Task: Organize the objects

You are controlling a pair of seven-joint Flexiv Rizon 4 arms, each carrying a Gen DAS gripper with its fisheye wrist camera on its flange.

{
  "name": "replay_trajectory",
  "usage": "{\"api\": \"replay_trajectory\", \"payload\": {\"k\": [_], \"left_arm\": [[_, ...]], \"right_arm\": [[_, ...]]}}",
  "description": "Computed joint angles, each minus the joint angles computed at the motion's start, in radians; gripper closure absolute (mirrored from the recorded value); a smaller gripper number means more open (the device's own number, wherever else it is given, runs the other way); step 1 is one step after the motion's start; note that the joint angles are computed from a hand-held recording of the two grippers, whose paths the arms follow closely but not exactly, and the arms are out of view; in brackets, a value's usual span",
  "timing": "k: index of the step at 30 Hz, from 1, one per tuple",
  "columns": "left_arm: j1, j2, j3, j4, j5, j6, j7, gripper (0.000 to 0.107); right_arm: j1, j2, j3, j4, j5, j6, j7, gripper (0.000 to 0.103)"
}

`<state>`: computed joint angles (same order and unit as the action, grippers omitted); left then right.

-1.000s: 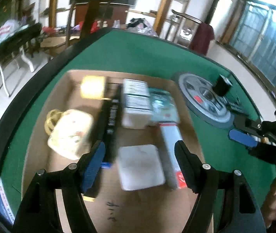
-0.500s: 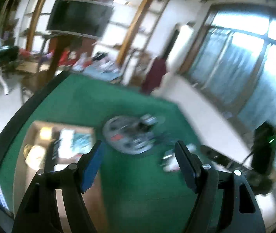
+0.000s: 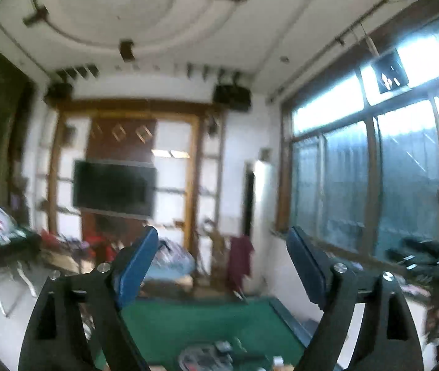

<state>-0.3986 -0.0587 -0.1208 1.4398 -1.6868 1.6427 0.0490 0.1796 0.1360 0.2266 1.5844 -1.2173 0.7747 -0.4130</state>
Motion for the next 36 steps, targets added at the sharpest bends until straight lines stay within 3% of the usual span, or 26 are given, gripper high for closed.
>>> {"api": "replay_trajectory", "payload": {"k": [3,4,5,8,9,13,17,20,22,25,27,31,36], "left_arm": [[0.054,-0.024,0.015,-0.015,0.295,0.005,-0.259,0.018],[0.070,-0.032,0.006,-0.017,0.342,0.015,-0.288,0.012],[0.074,-0.037,-0.007,-0.024,0.335,0.036,-0.259,0.009],[0.064,-0.060,-0.060,-0.042,0.139,0.111,-0.008,0.005],[0.051,-0.065,-0.034,-0.005,0.149,0.080,-0.018,0.005],[0.092,-0.105,-0.020,0.142,0.386,-0.072,-0.256,0.005],[0.130,-0.163,-0.067,0.239,0.422,-0.173,-0.277,0.005],[0.142,-0.245,-0.114,0.265,0.418,-0.162,-0.252,0.005],[0.134,-0.322,-0.156,0.260,0.415,-0.067,-0.197,0.005],[0.062,-0.430,-0.039,0.241,0.646,-0.068,-0.379,0.005],[0.016,-0.479,0.065,0.215,0.759,-0.151,-0.518,0.005],[0.015,-0.522,0.123,0.174,0.852,-0.251,-0.684,0.006],[0.046,-0.580,0.155,0.112,0.946,-0.338,-0.841,0.006]], "right_arm": [[0.012,-0.012,0.015,-0.119,-0.024,-0.140,-0.010,0.023],[0.019,-0.021,0.017,-0.155,-0.025,-0.186,-0.021,0.022],[0.022,-0.028,0.015,-0.178,-0.036,-0.215,-0.021,0.022],[0.024,-0.043,-0.003,-0.187,-0.050,-0.254,-0.016,0.019],[0.019,-0.040,-0.015,-0.160,-0.026,-0.232,-0.010,0.018],[-0.004,-0.066,-0.056,-0.051,0.097,-0.142,-0.015,0.019],[-0.030,-0.112,-0.095,0.111,0.261,0.048,0.004,0.019],[-0.044,-0.173,-0.117,0.224,0.404,0.230,-0.002,0.019],[-0.046,-0.223,-0.133,0.276,0.459,0.323,0.007,0.019],[-0.041,-0.306,-0.156,0.334,0.530,0.444,0.035,0.019],[-0.033,-0.358,-0.157,0.327,0.617,0.466,-0.008,0.019],[-0.033,-0.445,-0.133,0.281,0.810,0.477,-0.149,0.019],[-0.013,-0.532,-0.109,0.180,0.953,0.455,-0.273,0.019]]}}
